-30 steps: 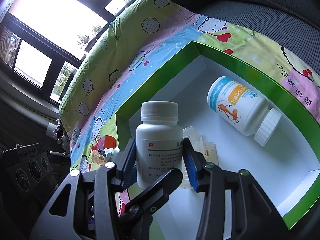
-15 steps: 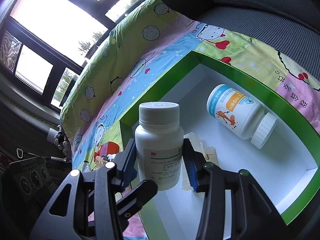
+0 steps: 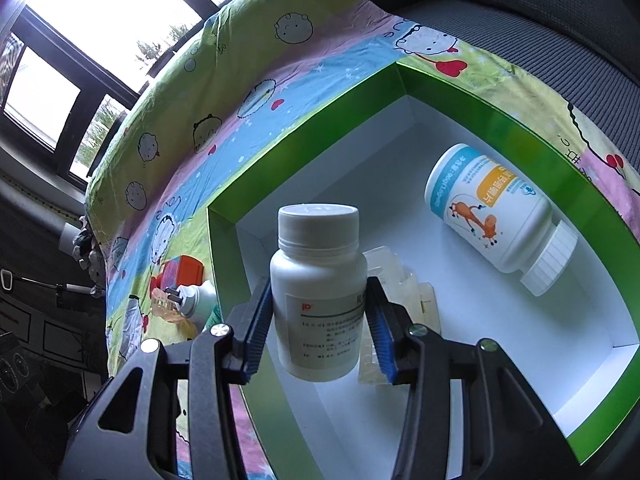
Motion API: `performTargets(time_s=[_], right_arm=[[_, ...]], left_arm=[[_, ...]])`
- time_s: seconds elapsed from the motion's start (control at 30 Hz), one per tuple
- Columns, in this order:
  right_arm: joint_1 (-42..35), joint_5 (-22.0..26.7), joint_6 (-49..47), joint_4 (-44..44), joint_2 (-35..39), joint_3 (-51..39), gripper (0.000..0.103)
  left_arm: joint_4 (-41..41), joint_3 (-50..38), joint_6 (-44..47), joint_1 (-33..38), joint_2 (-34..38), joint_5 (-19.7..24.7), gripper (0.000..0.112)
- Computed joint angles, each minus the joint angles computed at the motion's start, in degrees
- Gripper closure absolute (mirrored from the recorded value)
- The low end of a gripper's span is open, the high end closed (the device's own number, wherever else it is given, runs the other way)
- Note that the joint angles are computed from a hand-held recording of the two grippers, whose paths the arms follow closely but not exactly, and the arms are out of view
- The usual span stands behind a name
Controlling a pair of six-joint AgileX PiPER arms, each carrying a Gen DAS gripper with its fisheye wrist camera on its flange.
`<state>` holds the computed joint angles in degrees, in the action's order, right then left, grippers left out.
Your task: Organize rigid objects
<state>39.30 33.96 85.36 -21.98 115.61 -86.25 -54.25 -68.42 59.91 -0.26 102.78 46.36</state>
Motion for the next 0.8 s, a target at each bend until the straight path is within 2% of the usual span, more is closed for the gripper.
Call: performTargets(time_s=[0.17, 0.5, 0.73, 0.8], right_arm=[[-0.39, 4.32, -5.87, 4.55, 2.82, -4.21, 0.058], [0.88, 13.33, -7.48, 2.61, 6.56, -11.78, 0.058], [1.5, 16.57, -6.91, 1.59, 7.8, -14.27, 0.056], [1.7, 18.92, -6.71, 1.93, 8.65, -15.91, 0.05]], left_arm=[[0.42, 1.09, 0.29, 1.99, -0.46, -0.29, 0.053], [2.2, 3.0, 1.21, 5.57, -0.11, -2.36, 0.053], [3.01, 3.88, 2.5, 9.46, 1.31, -3.12, 0.053], [3.29, 3.92, 2.88, 10.84, 1.99, -3.34, 0.053]])
